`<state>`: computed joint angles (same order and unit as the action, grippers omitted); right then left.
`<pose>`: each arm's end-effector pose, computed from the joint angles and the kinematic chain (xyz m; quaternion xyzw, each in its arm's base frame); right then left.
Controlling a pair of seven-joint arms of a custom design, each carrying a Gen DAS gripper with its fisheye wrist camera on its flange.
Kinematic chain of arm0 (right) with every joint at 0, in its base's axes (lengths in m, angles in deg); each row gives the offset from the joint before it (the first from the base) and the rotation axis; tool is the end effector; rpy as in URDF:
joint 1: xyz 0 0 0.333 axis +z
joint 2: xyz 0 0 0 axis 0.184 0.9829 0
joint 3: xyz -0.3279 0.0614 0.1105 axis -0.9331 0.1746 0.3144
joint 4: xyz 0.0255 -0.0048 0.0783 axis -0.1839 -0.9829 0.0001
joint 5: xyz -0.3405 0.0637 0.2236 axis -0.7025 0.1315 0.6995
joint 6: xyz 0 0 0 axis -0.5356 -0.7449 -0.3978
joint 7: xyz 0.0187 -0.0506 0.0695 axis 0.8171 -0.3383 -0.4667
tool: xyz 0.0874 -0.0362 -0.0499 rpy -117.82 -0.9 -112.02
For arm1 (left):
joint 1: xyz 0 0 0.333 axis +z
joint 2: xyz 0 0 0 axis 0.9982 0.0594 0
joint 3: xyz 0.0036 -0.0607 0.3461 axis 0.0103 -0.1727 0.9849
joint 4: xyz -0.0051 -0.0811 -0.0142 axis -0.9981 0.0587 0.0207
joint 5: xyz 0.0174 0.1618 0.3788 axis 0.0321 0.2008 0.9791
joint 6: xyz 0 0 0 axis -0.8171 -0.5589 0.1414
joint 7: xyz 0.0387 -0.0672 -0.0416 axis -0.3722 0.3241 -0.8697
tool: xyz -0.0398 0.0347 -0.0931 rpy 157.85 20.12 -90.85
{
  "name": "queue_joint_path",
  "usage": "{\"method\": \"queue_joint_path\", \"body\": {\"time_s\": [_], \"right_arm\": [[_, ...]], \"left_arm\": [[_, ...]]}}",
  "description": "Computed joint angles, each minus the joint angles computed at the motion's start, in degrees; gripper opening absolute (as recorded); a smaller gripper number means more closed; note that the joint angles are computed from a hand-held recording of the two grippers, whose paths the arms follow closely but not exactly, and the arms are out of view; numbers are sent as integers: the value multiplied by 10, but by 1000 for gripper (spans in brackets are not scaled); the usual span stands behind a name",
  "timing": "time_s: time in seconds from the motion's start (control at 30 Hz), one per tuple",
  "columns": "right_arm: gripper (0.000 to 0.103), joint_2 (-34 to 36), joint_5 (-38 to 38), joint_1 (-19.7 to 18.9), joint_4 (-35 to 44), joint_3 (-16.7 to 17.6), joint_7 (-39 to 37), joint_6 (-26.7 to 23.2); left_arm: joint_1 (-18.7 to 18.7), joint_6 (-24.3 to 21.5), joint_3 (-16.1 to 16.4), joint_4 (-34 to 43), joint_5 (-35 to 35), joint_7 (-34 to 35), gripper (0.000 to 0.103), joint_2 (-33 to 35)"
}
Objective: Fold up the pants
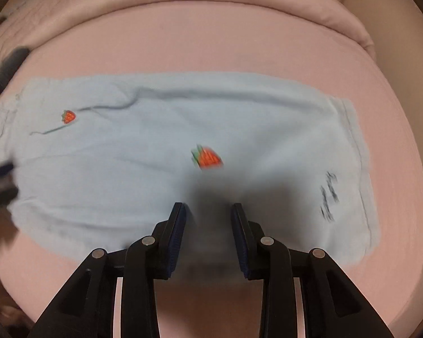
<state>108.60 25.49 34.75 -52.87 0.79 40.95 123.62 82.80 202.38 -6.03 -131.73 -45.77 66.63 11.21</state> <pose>0.7294 0.3368 0.4068 -0.7803 0.5785 -0.1487 0.1855 0.6707 -0.1777 0.3913 -0.5901 0.7485 -0.2719 0.1324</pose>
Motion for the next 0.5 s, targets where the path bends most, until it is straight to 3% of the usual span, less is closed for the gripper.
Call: {"method": "queue_joint_path", "body": {"time_s": [0.03,0.13,0.2,0.3,0.43,0.5], "right_arm": [[32,-28,14,3,-50,-8,4,27],[32,-89,39,-25,-139,10,30,65],[32,-123,62,-37,-199,9,61,123],[33,-160,156,-81,-282,32,108,227],[34,-160,259,-140,-325,82,126,330],[34,-146,266,-140,-311,83,137,339]], "left_arm": [[18,4,-19,-22,-11,32,68,-15],[51,9,-45,-59,-59,90,68,-45],[70,20,-59,-75,-107,121,68,-61],[106,52,-86,-75,-222,176,70,-70],[92,60,-47,-54,-240,136,70,-54],[73,56,-13,-42,-212,80,70,-43]]}}
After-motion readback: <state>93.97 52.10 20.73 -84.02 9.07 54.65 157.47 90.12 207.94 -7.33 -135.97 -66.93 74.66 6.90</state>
